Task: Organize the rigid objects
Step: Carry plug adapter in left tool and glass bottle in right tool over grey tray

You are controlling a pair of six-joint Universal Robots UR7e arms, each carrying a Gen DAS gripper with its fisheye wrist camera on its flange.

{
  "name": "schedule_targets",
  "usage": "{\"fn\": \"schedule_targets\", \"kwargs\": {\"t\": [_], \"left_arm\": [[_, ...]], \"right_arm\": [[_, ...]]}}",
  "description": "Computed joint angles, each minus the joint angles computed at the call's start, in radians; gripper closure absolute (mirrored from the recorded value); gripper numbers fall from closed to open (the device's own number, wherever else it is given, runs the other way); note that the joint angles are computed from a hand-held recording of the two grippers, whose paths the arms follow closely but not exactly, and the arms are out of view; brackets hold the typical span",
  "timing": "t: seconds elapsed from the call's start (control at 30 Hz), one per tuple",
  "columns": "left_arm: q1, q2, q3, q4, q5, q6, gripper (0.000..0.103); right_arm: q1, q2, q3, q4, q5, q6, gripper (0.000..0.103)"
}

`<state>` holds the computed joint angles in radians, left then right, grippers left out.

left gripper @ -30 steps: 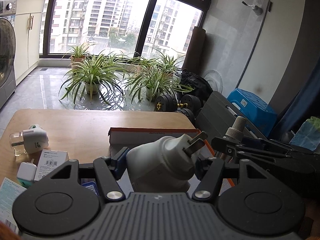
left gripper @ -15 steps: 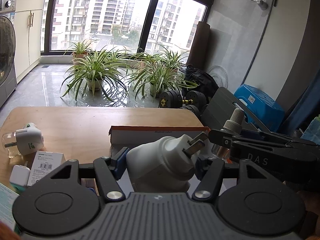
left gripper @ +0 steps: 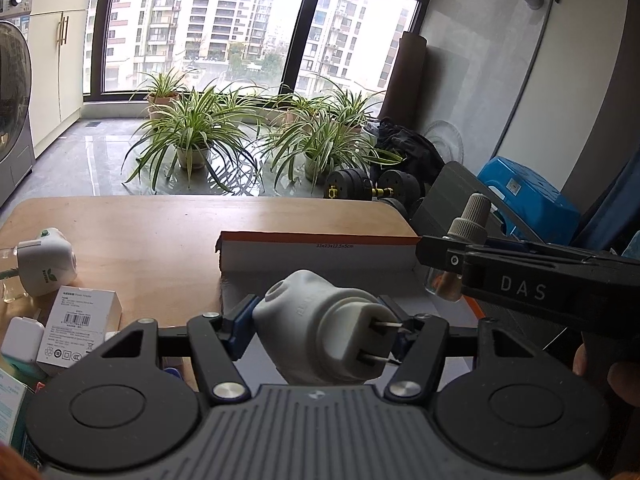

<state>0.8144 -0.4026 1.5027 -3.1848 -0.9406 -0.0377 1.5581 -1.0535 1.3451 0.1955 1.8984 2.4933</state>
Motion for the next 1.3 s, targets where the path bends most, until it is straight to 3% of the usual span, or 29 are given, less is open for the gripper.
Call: {"fn": "schedule_targets", "kwargs": {"t": [1.3], "left_arm": [[0.025,0.067,-0.090,0.059,-0.026,0.038,0.039]], "right_arm": [[-0.023,0.103,-0.125,0.066,0.031,0.024,0.045]]}}
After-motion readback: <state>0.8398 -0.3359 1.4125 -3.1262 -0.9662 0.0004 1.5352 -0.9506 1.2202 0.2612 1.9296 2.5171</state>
